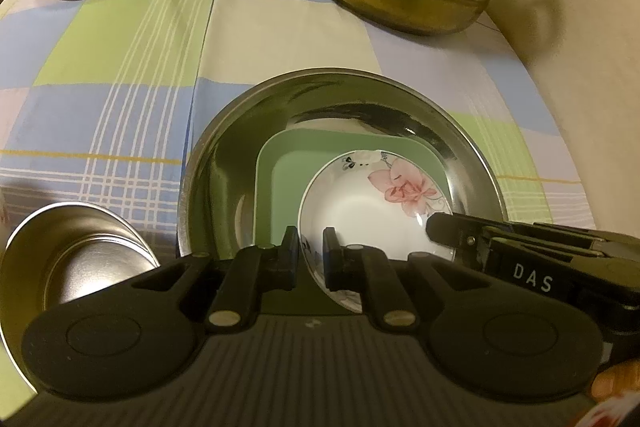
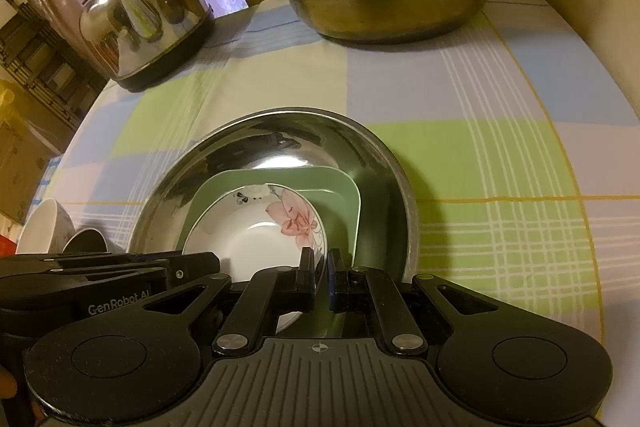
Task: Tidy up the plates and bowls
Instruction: 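Lift the saucer and lower it onto the green plate in the basin, then open both grippers and pull back from the saucer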
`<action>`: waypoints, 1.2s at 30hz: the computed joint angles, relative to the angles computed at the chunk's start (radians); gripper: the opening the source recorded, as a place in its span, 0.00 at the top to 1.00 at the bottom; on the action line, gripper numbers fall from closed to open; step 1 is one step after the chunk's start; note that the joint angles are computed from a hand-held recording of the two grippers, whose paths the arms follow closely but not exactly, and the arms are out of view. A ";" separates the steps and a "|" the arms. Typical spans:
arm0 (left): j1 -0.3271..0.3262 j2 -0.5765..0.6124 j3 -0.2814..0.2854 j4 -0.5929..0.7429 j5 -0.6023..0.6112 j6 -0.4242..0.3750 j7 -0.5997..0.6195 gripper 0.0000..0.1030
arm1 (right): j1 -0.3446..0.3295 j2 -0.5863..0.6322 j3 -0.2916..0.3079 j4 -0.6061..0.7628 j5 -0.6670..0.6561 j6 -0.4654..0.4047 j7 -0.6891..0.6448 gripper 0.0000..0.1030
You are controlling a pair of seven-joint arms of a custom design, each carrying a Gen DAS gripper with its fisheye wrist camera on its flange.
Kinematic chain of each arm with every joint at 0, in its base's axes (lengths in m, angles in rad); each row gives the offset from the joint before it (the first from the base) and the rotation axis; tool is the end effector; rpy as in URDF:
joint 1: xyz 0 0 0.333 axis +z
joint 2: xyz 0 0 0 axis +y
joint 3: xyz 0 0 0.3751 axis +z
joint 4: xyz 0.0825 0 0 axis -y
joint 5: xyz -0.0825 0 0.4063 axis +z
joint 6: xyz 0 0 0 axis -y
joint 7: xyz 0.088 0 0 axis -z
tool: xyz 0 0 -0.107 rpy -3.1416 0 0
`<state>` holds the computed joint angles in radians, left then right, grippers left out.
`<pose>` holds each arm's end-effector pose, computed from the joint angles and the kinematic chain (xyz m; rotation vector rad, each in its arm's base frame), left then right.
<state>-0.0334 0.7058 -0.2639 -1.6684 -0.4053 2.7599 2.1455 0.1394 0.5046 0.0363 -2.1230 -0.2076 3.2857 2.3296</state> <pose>0.7482 -0.1735 0.2728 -1.6027 2.4899 -0.8021 0.6449 0.1339 0.2769 -1.4094 2.0761 -0.2964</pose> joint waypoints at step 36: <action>0.391 -0.423 -0.447 -0.473 -0.931 0.342 0.911 0.23 | 0.287 -0.336 -0.137 -0.384 0.406 0.245 -0.338 0.27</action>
